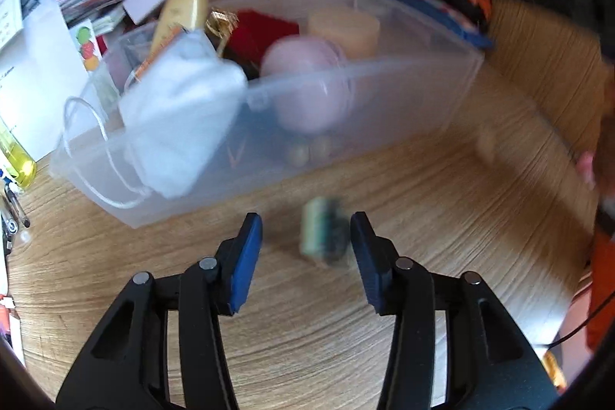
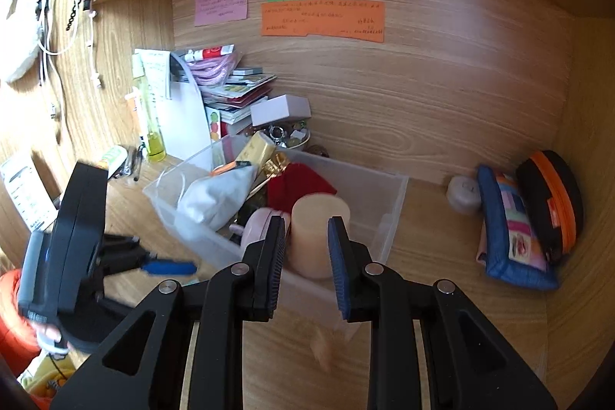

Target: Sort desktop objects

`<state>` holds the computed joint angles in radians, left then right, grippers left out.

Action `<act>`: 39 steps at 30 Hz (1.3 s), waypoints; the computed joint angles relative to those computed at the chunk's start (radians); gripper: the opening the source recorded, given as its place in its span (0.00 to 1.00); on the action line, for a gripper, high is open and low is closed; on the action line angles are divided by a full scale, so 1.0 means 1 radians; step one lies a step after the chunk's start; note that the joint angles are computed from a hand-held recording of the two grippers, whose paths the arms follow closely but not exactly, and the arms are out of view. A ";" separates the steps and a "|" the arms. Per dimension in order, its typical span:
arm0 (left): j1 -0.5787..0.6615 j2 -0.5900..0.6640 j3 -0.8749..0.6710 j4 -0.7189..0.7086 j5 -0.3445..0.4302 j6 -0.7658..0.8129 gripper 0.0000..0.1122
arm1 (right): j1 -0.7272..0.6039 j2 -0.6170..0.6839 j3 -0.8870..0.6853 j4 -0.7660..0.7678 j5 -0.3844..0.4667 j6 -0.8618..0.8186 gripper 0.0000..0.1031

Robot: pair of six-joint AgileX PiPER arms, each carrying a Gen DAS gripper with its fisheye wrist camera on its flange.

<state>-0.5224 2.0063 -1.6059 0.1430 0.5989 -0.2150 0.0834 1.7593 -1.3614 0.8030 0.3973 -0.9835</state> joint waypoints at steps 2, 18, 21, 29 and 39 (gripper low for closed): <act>-0.003 0.001 0.001 -0.002 0.001 0.007 0.41 | 0.008 0.039 -0.053 -0.063 0.010 0.056 0.20; 0.000 0.019 -0.032 -0.045 0.008 0.051 0.41 | -0.167 -0.086 0.192 0.077 0.000 -0.132 0.44; -0.003 0.020 -0.034 -0.060 0.005 0.068 0.38 | -0.220 -0.123 0.283 0.025 -0.039 -0.098 0.44; -0.027 0.009 -0.030 -0.095 0.005 0.109 0.14 | -0.266 -0.061 0.300 -0.143 -0.044 0.035 0.44; -0.021 0.003 -0.026 -0.123 -0.007 0.072 0.14 | -0.237 -0.012 0.263 -0.190 0.002 0.042 0.15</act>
<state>-0.5435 2.0091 -1.6323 0.0196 0.5916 -0.1430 -0.1532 1.7474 -1.0985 0.6130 0.3994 -0.9413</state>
